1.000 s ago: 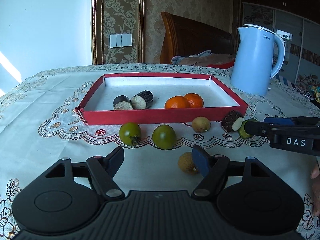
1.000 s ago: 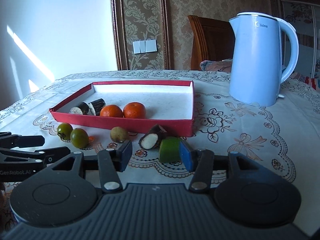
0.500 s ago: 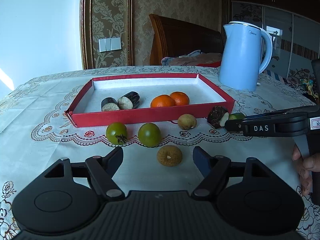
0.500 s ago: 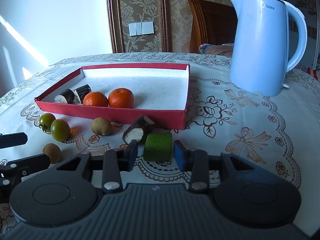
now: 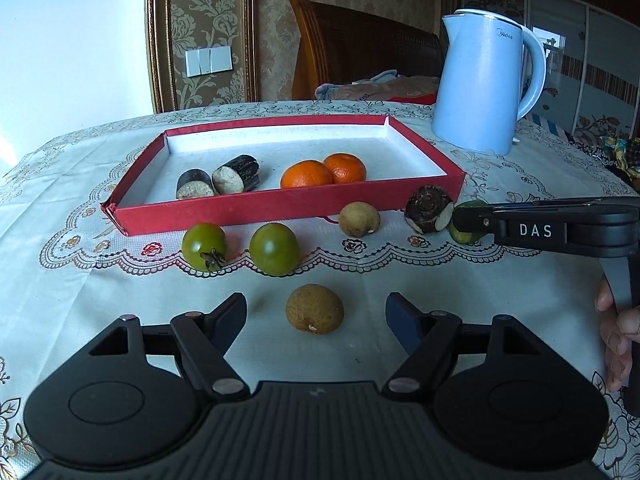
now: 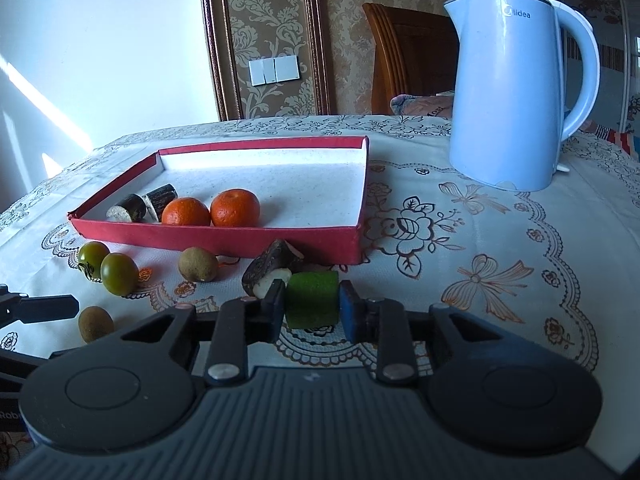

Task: Organize fruits
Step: 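Move the left tool to a brown round fruit while the right tool approaches a green lime piece, then close the left tool on the brown fruit while the right tool closes on the lime piece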

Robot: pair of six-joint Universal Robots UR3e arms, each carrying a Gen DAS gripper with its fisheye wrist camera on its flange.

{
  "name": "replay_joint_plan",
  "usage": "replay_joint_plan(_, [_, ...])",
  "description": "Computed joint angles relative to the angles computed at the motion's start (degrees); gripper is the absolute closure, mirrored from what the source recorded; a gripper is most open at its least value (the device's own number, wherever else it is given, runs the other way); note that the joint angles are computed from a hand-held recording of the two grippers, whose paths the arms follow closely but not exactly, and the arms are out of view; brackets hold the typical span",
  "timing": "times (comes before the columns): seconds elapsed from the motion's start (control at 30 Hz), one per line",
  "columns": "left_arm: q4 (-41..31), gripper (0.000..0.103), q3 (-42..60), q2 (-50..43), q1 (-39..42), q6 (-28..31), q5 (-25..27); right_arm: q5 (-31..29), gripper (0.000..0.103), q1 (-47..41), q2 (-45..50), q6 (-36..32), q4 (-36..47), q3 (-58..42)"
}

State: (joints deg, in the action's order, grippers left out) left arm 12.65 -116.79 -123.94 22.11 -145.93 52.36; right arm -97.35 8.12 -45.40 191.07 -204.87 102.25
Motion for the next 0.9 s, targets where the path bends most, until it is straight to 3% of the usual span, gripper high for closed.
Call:
replay_joint_plan(0.2, [-2.27,0.029,1.07,-0.02,-0.48,-0.97,0.52,0.74,0.076,-0.27,-0.08,0.26,0.93,-0.22])
replay_joint_plan(0.37, [-1.50,0.054,0.06,0.01,0.61,-0.44,-1.52,-0.14,0.076,-0.03,0.14,0.82,-0.41,0.20])
replay_joint_plan(0.53, [-1.60,0.069,0.01,-0.10,1.13,-0.40,-2.61,-0.91,0.076,0.14,0.19,1.19,-1.07,0.36])
replay_joint_plan(0.9, [-0.27,0.074,-1.50,0.07,2.46,0.08,-5.16,-0.55,0.076,-0.03,-0.08,1.11,-0.55,0.51])
